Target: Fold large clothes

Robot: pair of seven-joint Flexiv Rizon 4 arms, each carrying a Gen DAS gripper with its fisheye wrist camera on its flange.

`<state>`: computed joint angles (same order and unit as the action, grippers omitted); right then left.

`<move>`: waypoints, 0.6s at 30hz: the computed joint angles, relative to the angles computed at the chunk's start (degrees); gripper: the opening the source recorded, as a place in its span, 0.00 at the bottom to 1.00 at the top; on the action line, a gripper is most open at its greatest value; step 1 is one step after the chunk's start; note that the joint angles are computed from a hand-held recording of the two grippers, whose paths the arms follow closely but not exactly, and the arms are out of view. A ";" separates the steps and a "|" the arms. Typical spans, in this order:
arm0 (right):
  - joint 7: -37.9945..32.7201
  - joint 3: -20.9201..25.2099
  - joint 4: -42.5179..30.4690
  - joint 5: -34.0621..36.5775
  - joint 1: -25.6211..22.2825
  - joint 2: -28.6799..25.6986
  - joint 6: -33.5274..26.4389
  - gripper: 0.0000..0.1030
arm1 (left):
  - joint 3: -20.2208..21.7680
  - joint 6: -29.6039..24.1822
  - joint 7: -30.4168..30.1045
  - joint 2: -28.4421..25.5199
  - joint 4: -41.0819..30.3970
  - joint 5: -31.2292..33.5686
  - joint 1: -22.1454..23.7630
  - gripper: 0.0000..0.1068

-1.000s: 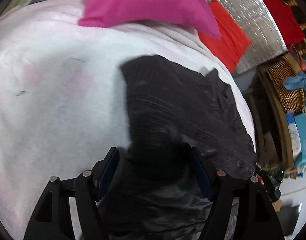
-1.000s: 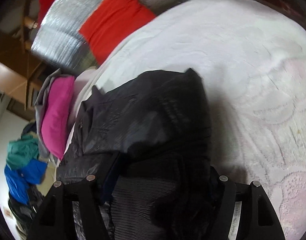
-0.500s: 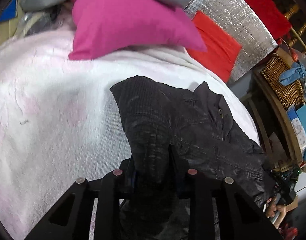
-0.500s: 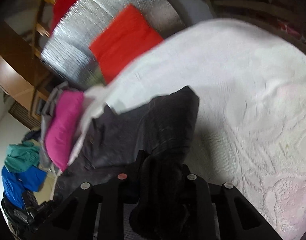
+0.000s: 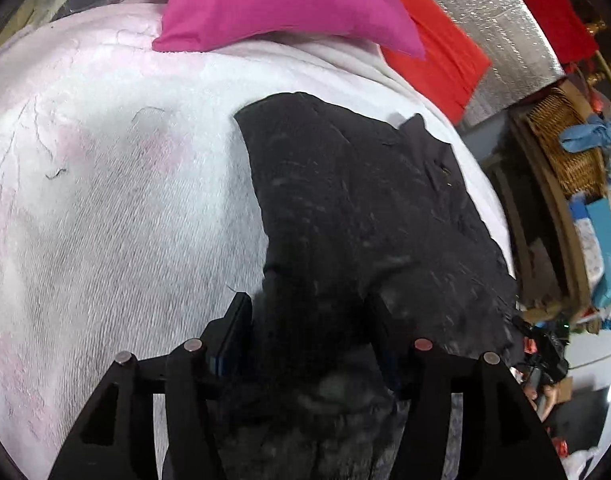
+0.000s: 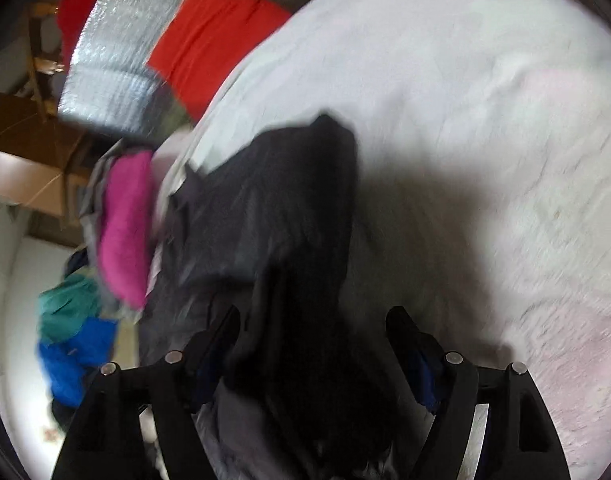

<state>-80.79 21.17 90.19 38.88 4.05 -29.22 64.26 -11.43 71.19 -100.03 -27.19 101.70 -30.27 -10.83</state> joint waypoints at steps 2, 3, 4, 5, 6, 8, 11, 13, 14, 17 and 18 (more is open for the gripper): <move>-1.89 1.65 0.45 -0.14 -0.58 0.05 0.51 0.76 | -3.15 1.37 2.98 0.29 1.56 -3.65 1.99 0.55; -2.98 1.07 0.65 0.27 0.05 0.46 0.36 0.76 | -4.54 2.35 4.42 0.33 2.32 -5.66 2.78 0.55; -3.73 1.07 0.93 -0.02 0.34 0.68 0.54 0.77 | -5.47 3.21 5.59 0.32 2.88 -7.21 3.24 0.55; -4.07 0.67 1.62 -0.88 1.16 1.11 1.35 0.77 | -5.35 3.64 5.95 0.24 2.96 -7.53 3.00 0.52; -4.42 0.52 1.82 -1.45 1.60 1.15 1.61 0.77 | -4.89 3.55 6.13 0.50 3.29 -7.36 2.69 0.46; -3.73 -0.33 1.96 -3.42 3.12 1.14 2.12 0.72 | -3.72 3.46 5.79 0.67 3.42 -6.45 1.77 0.42; 1.83 -3.84 4.15 -10.05 7.84 1.94 3.33 0.49 | -1.56 3.89 4.45 0.75 2.97 -3.67 0.04 0.35; 5.29 -5.74 6.26 -15.07 10.26 3.19 5.20 0.42 | -0.17 4.11 2.77 0.72 2.50 -1.72 -0.95 0.32; 7.48 -6.77 7.43 -17.57 11.64 3.80 6.93 0.39 | 0.01 4.37 2.20 0.62 2.33 -1.33 -0.96 0.30; 10.49 -6.93 9.77 -22.11 12.58 5.09 11.35 0.36 | 1.43 5.70 0.08 0.30 1.34 1.26 -1.94 0.25; 10.57 -6.08 10.13 -22.55 11.91 5.13 12.25 0.36 | 2.36 5.75 -0.77 0.31 0.98 2.75 -2.52 0.24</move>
<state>-70.22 15.10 100.31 16.33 15.96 -24.09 76.51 -9.07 76.94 -100.80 -26.88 102.68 -27.52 -13.35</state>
